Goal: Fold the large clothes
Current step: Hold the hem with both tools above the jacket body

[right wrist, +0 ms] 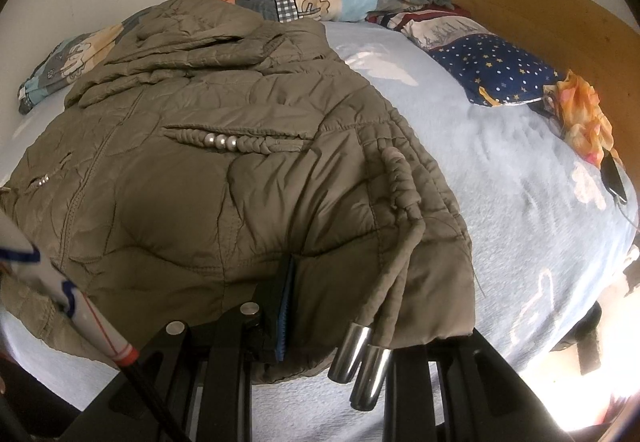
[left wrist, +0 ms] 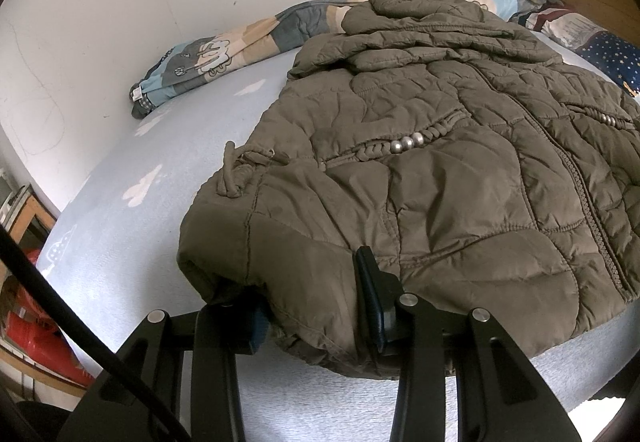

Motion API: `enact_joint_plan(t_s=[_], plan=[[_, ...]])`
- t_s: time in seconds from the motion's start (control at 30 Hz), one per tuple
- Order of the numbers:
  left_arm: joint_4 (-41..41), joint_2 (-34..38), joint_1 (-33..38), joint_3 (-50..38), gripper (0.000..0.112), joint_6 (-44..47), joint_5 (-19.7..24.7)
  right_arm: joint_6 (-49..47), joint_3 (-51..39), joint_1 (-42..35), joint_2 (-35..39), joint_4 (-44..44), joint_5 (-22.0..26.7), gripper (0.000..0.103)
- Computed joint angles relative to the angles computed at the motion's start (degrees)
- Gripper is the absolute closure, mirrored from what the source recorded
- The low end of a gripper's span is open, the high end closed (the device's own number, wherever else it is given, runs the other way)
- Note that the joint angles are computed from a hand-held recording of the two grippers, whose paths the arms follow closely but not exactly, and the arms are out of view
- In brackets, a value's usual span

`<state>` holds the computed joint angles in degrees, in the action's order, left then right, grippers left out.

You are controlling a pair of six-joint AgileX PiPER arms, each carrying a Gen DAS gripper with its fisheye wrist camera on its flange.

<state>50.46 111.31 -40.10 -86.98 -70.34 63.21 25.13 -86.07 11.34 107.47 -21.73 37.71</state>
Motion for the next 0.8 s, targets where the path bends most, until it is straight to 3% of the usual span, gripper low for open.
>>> enact_joint_plan(t_s=[0.43,0.8], plan=[[1.60,-1.23,-0.29,0.00,0.076,-1.02,0.12,-0.56,0.83,-0.05,-1.54,0.32,-1.42,0.082],[2.50,-6.50,0.38,3.26,0.081,-2.64,-3.74,-1.00,2.75,-0.39,-5.43,0.71,-5.43,0.086]])
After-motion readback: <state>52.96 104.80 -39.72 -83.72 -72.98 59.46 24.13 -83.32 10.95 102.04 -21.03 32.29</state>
